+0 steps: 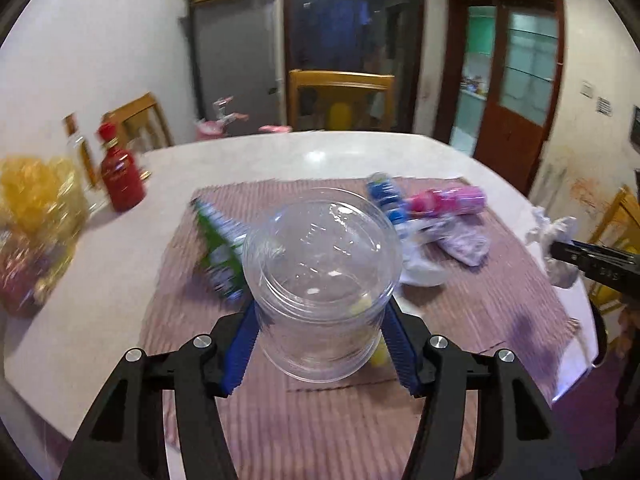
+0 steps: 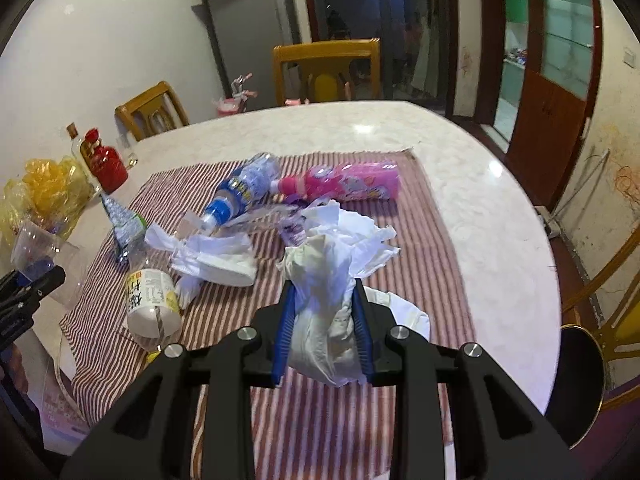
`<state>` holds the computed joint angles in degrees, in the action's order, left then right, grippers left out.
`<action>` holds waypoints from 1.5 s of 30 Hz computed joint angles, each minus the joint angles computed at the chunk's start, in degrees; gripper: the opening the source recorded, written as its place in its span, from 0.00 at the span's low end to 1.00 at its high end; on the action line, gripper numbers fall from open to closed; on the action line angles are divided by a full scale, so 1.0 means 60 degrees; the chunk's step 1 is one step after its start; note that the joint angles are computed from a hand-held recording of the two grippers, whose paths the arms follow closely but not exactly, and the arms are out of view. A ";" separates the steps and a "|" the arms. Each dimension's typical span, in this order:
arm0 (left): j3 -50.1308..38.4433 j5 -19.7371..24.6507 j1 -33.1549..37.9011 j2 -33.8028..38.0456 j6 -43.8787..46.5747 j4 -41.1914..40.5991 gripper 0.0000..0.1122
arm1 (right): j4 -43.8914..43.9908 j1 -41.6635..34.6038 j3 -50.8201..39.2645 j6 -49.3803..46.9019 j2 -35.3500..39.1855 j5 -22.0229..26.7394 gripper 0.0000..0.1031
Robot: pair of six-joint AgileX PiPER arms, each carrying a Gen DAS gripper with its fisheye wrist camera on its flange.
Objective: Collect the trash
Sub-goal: 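Carry the tissue and cup to the black bin and open both grippers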
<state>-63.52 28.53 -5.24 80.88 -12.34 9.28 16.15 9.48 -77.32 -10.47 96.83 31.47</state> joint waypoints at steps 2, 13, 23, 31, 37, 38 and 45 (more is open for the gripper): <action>-0.0338 -0.0037 -0.0448 0.0238 0.0158 -0.0143 0.51 | 0.0015 -0.0395 0.0257 -0.0027 -0.0291 -0.0084 0.27; -0.3726 0.0062 -0.3380 0.2762 0.0770 -0.0829 0.51 | 0.0324 -0.4820 0.2083 -0.0538 -0.1342 -0.0659 0.27; -0.8308 0.1465 -0.5510 0.6005 0.1219 -0.1562 0.52 | 0.0838 -0.7154 0.2348 -0.1075 0.0141 -0.1314 0.27; -1.0698 0.2564 -0.6407 0.7573 0.0925 -0.1097 0.52 | 0.1371 -0.7553 0.1183 -0.1632 0.1866 -0.0870 0.38; -1.0927 0.2775 -0.6397 0.7723 0.0923 -0.1014 0.52 | 0.0463 -0.7456 0.0928 -0.0645 0.2320 -0.1053 0.73; -1.0819 0.2741 -0.6368 0.7644 0.0995 -0.1051 0.52 | 0.0582 -0.7485 0.0986 -0.0735 0.2289 -0.1101 0.73; -1.2295 0.3526 -0.6402 0.8411 0.1486 -0.1509 0.52 | 0.1280 -0.7916 0.1509 -0.1186 0.1742 -0.1476 0.73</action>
